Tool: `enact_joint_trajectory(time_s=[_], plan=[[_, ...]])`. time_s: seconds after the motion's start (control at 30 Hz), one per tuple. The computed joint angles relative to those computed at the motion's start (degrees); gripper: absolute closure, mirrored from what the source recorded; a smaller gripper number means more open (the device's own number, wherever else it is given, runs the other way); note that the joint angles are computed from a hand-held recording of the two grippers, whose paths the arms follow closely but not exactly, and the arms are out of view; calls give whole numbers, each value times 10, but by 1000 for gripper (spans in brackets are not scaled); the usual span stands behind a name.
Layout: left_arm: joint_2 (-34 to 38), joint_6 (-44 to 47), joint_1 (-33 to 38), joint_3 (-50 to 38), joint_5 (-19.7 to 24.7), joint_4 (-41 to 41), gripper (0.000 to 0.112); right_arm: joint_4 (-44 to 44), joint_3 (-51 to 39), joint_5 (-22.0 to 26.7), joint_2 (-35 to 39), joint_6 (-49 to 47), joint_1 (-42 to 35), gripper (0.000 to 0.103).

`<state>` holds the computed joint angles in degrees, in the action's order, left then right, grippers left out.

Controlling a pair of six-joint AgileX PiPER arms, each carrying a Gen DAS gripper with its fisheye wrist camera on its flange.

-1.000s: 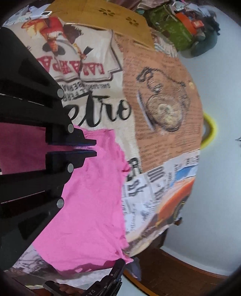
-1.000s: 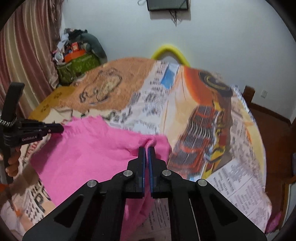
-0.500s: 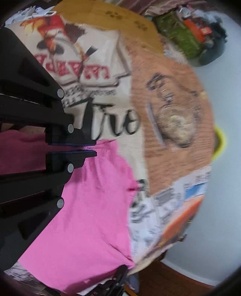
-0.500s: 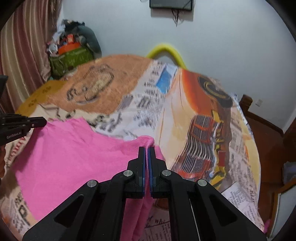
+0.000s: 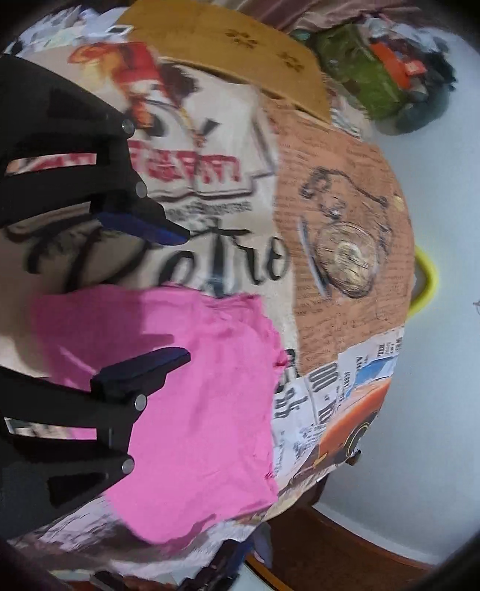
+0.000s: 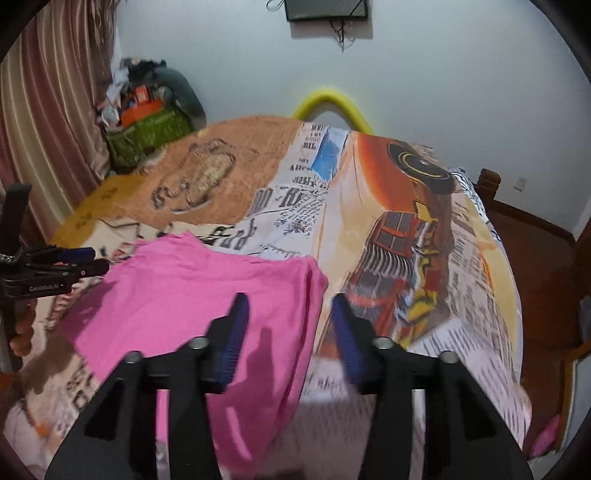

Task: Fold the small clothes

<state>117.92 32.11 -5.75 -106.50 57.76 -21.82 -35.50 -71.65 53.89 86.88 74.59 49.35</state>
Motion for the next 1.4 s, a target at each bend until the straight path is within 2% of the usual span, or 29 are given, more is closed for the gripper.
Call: enact_joint_trajectory(time_s=[0.17,0.23,0.3,0.37,0.4,0.43,0.47,0.57,0.8,1.03,1.2,1.33,1.4], plan=[[-17,18,38,49,51,-25,55,42,49,-27,-20,48,41,52],[-30,39,44,83,53,-36,55,45,59,-35,-16,63,57,52],[-44,61,46,113,47,-50,59,50,66,-50,-13,72,65,53],[-58,86,47,143,35,-70,85,37,72,-61,-11,92,72,69],[-56,94,49,142,49,-84,94,26,77,-70,-12,109,73,73],[-53,95,50,138,63,-94,103,24,80,-76,-12,116,70,83],[-58,90,47,143,55,-90,104,30,82,-82,-13,115,64,89],[-77,85,41,162,43,-79,107,22,78,-71,-18,126,73,92],[-131,115,64,215,77,-82,108,14,70,-7,-31,142,132,92],[-246,200,80,342,44,-69,108,18,75,42,-45,185,177,92],[-286,218,99,381,35,-49,108,18,58,83,-37,207,225,92],[-296,211,105,377,25,-35,106,34,35,129,-23,190,246,86],[-287,199,102,355,31,-40,101,35,39,138,-31,202,252,74]])
